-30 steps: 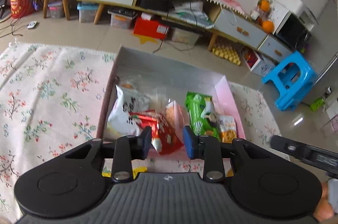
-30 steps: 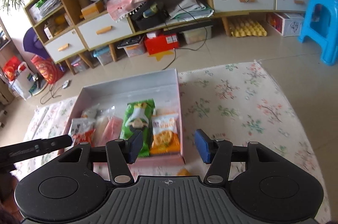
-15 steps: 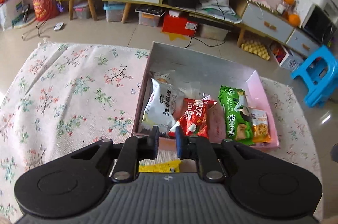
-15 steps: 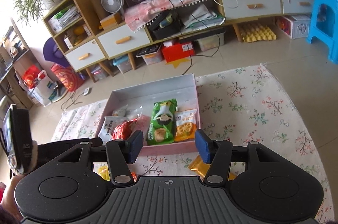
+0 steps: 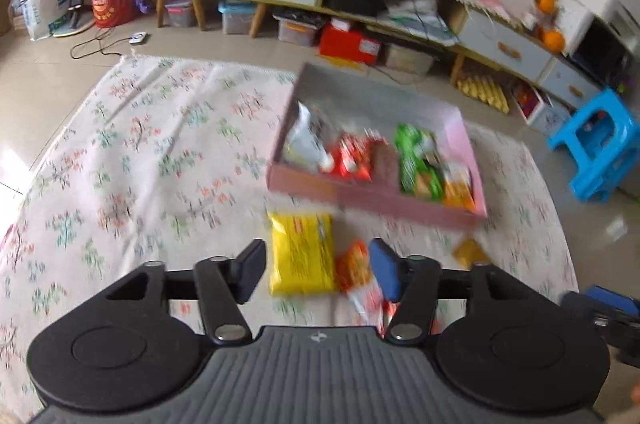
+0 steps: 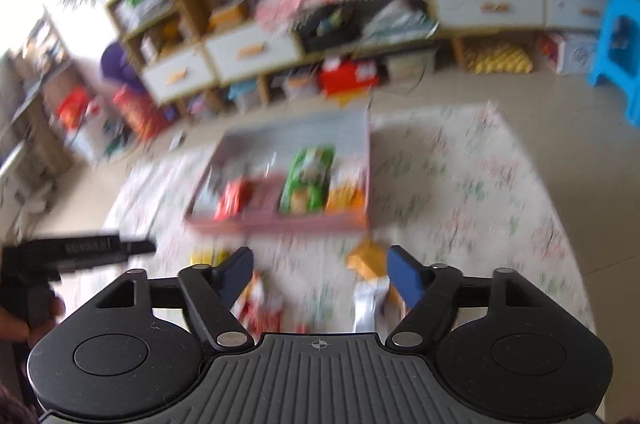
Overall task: Organize snacks
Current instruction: 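Withdraw both grippers back over the remaining snacks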
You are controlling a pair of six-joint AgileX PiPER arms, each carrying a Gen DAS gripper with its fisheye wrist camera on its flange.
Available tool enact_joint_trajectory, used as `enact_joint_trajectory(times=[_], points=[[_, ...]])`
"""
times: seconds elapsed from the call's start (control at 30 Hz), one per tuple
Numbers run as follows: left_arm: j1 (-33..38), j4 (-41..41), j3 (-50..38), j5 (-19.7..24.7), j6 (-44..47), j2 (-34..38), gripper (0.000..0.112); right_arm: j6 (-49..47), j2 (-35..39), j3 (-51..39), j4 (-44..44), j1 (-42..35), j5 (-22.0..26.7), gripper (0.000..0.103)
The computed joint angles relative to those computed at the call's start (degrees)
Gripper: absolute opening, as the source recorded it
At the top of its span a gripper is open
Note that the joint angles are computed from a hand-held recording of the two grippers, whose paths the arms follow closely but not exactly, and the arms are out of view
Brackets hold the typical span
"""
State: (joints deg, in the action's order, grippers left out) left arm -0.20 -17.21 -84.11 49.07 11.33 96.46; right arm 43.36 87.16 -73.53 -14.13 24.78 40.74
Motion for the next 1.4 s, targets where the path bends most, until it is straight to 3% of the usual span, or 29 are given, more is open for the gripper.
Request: enact_joint_trajectory(times=[0.13, 0.27, 0.4, 0.9, 1.1, 1.4], points=[[0.5, -2.2, 0.9, 5.2, 1.7, 0.6, 0.065, 0.1, 2.9, -1.6, -1.5, 1.8, 7.4, 0.079], [0.2, -1.9, 0.3, 6.2, 0.6, 1.8, 0.071, 0.2, 1.5, 0.1, 0.2, 0.8, 5.5, 0.079], [0.9, -2.4, -1.3, 7.3, 0.2, 3.2, 0.073, 2.6, 3.1, -1.1, -1.9, 0.7, 7.8, 0.079], [-0.7, -5.9, 2.4, 9.2, 3.5, 1.9, 0.077, 2.2, 4.0, -0.3, -1.7, -2.9, 8.2, 0.079], [0.2, -6.9, 1.0, 9.7, 1.8, 3.3, 0.078, 9.3, 3.6, 1.2, -5.9, -5.1, 6.9, 0.079], [-2.9, -4.8, 0.7, 8.9, 0.0, 5.4, 0.077, 1.9, 10.8, -1.1, -2.8, -7.4, 7.5, 0.078]])
